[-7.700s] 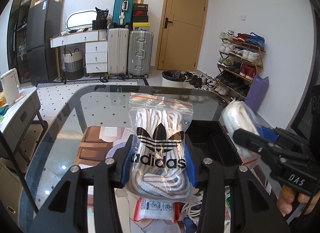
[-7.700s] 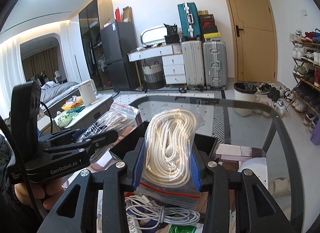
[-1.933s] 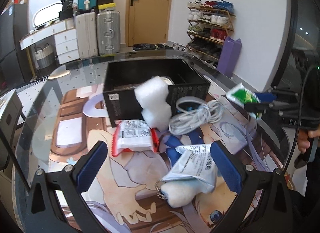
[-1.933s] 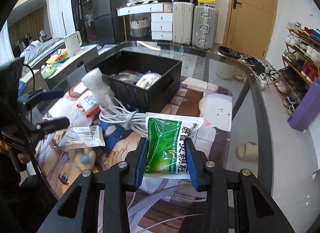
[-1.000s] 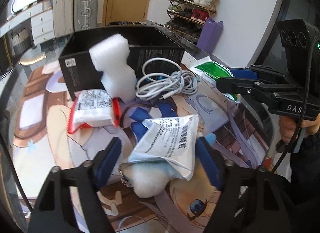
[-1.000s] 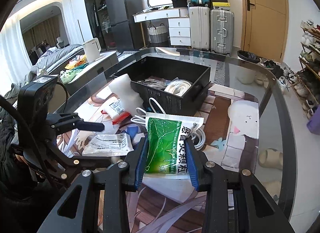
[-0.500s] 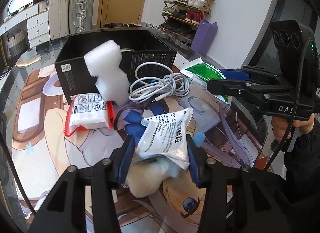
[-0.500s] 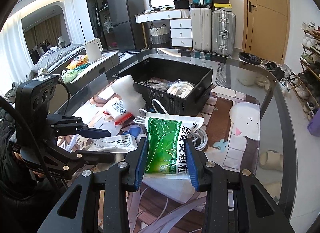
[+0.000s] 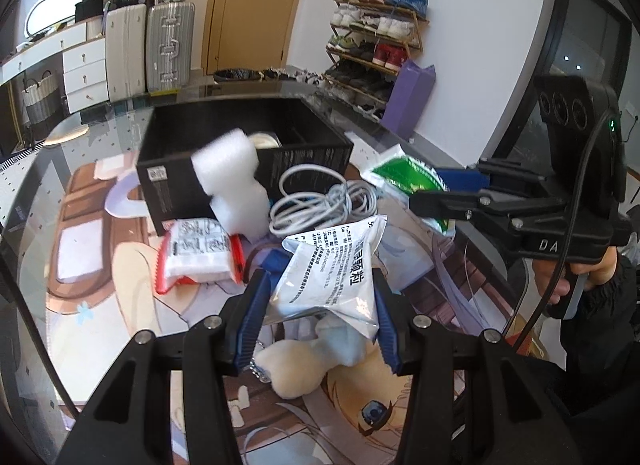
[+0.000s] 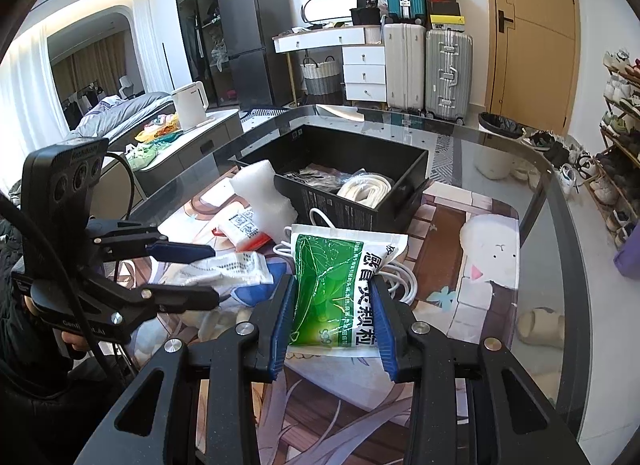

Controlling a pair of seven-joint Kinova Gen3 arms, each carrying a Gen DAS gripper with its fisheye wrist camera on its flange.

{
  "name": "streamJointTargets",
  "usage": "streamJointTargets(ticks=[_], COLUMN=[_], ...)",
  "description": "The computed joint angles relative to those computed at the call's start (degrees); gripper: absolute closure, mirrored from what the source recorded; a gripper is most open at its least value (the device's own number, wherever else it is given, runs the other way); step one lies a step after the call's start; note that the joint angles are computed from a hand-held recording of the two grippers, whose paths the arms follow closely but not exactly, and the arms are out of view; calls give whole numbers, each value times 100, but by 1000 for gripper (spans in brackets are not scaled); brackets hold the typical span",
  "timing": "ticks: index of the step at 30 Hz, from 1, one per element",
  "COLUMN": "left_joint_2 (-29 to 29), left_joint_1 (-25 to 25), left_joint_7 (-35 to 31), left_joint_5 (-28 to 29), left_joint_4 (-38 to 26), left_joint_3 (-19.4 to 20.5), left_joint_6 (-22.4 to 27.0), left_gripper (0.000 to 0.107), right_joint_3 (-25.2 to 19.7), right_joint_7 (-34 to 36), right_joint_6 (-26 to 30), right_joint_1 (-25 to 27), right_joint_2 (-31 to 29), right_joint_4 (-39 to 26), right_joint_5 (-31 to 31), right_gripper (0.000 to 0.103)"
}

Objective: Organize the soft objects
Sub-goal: 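Carry the white packet and the green sachet over the black box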

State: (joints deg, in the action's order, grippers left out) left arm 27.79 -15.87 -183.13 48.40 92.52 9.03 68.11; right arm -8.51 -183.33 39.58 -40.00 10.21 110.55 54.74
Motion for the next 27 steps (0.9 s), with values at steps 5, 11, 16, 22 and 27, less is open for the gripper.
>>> streamJointTargets(ticks=[5, 11, 16, 22, 27], left_joint_2=[-71, -165, -232, -227, -244], left_joint_1=[-147, -204, -225, -164, -138], left_joint_7=[-89, -181, -279, -194, -148], left_joint_5=[254, 582, 895, 1072, 1191], left_joint_4=[-19, 17, 18, -66, -74], left_joint_3=[2, -36, -54, -54, -50], left_joint_6=[80, 8, -132, -261, -430], left_gripper=[59, 59, 59, 59, 59], right_joint_3=[-17, -53, -62, -57, -10], right_joint_7=[-114, -232, -290, -256, -154], right_joint_6=[52, 169, 243, 286, 375], right_joint_1=[-56, -116, -153, -169, -164], right_joint_2=[-14, -1, 46, 92, 139], right_joint_4=[-3, -53, -111, -220, -376], right_joint_5=[165, 330, 448, 566, 632], right_gripper=[66, 66, 66, 66, 66])
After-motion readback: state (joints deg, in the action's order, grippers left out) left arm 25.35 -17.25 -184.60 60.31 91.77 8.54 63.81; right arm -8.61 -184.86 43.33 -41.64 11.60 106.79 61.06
